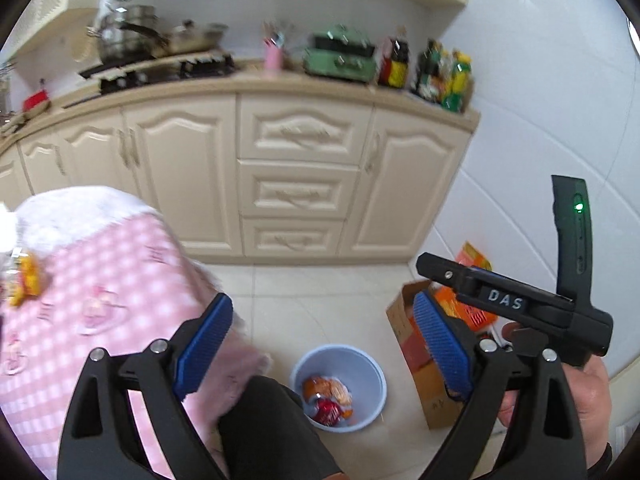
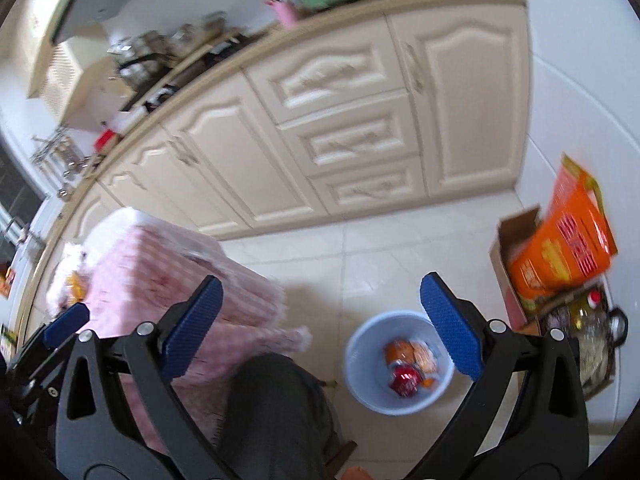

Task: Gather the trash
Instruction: 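Move both open tools back over the table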

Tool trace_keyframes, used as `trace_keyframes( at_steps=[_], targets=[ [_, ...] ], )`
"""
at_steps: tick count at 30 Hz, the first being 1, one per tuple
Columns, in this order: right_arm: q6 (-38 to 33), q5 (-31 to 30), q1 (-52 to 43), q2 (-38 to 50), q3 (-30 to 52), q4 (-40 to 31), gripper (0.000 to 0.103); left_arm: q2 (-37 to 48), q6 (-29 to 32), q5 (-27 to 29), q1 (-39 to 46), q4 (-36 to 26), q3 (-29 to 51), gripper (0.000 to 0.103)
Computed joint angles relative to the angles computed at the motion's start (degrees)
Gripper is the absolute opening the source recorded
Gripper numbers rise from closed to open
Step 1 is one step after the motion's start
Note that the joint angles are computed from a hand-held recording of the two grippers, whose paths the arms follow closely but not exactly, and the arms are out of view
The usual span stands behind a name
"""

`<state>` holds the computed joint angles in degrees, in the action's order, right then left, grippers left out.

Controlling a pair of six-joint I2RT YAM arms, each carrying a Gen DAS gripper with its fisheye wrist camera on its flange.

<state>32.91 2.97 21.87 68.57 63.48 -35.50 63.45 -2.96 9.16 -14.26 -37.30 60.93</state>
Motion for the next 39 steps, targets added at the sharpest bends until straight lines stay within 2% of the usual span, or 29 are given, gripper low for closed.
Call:
trace_keyframes(
  at_steps=[7,19,27,33,39],
  targets=[
    [0.24,6.37,12.13,4.63,12.63,-2.05,0.097,-6.85,5.33,5.33,14.17,-6.04,3.7,0.091],
    [-3.05,13.68,28.85,16.35,34.19,-4.45,0.097,-9.47,18.24,25.89,50.49,-16.58,14.66,0.092],
    [-7.97,17.23,39.44,27.37,51.45,-6.16,0.097,-4.76,26.29,39.93,75.16,-22.65,23.71,0.094],
    [-10.93,17.63,44.13,36.59,64.61,-8.11,0.097,-0.27,31.03,47.45,89.49,-24.43,27.4,0.095],
    [-11.48,17.61,44.99,44.22,75.55,-12.4,0.097,4.5,32.29,47.9,95.44,-21.02,26.39,0.095]
  ],
)
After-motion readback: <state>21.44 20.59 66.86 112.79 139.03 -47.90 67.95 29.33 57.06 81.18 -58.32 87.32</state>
